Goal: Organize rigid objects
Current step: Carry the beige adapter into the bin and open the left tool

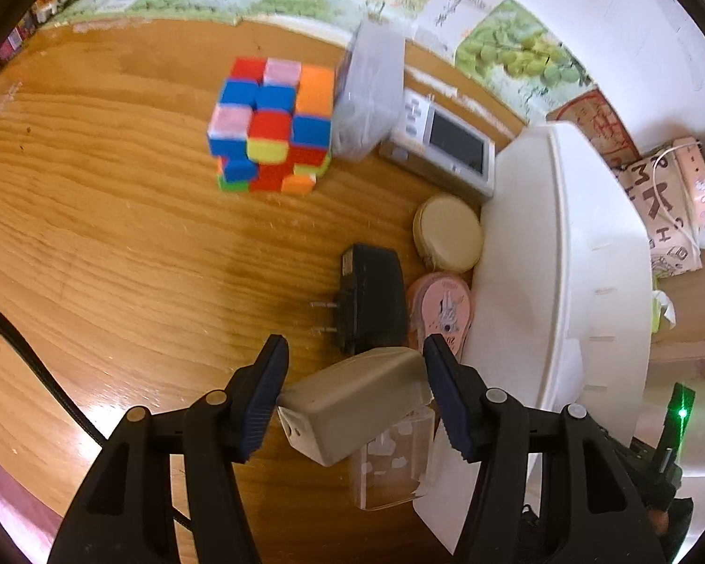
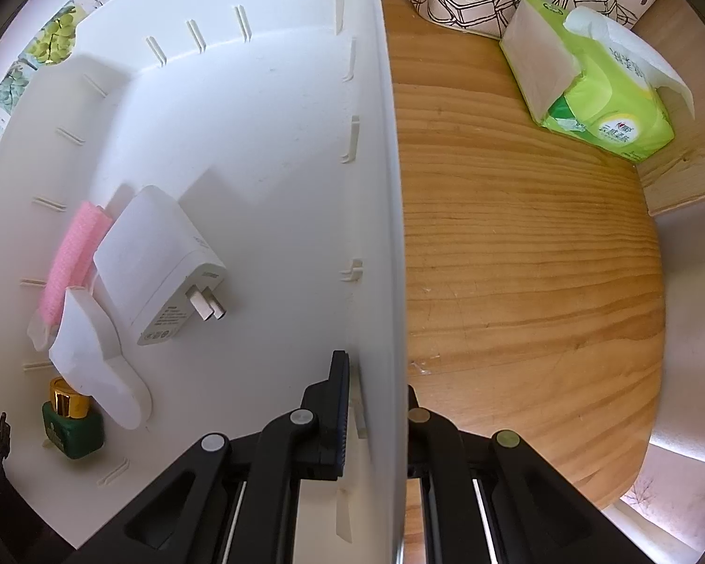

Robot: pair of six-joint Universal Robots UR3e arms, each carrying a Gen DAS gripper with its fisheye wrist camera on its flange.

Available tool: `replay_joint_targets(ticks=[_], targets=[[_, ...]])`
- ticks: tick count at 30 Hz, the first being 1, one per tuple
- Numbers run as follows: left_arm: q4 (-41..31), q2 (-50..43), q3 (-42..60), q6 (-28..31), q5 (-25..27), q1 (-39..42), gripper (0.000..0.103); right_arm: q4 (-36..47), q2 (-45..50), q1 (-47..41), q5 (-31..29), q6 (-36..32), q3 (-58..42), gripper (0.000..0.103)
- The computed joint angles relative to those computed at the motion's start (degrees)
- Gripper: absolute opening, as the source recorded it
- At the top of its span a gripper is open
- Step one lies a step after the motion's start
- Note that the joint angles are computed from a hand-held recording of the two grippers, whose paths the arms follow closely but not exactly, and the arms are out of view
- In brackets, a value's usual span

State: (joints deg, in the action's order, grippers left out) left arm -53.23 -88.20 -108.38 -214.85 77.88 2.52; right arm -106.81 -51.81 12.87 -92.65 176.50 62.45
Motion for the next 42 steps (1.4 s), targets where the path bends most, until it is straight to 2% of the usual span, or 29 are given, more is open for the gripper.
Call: replay_joint_targets(ticks=[7, 18, 29, 42], targets=[[-1.85, 3.68, 2.11, 1.0, 1.16, 1.32, 0.063, -0.73, -0.56, -0.42, 0.36, -0.26, 1.1, 0.01], [-3.38, 2.6, 10.33, 2.7, 1.75, 0.19, 0.063, -0.72, -0.62, -0.56, 0.44, -0.36, 1.11, 0.01], [-5.58, -3.33, 20.62, 5.14, 2.06, -5.67, 0.063, -1.46, -1.11, -1.05, 0.66, -0.7, 2.38, 0.01], [-11.14, -16.44, 37.15, 10.52, 0.8, -14.8, 0.063, -0.88, -1.24, -1.13, 0.99, -0.44, 1.91, 0.01]])
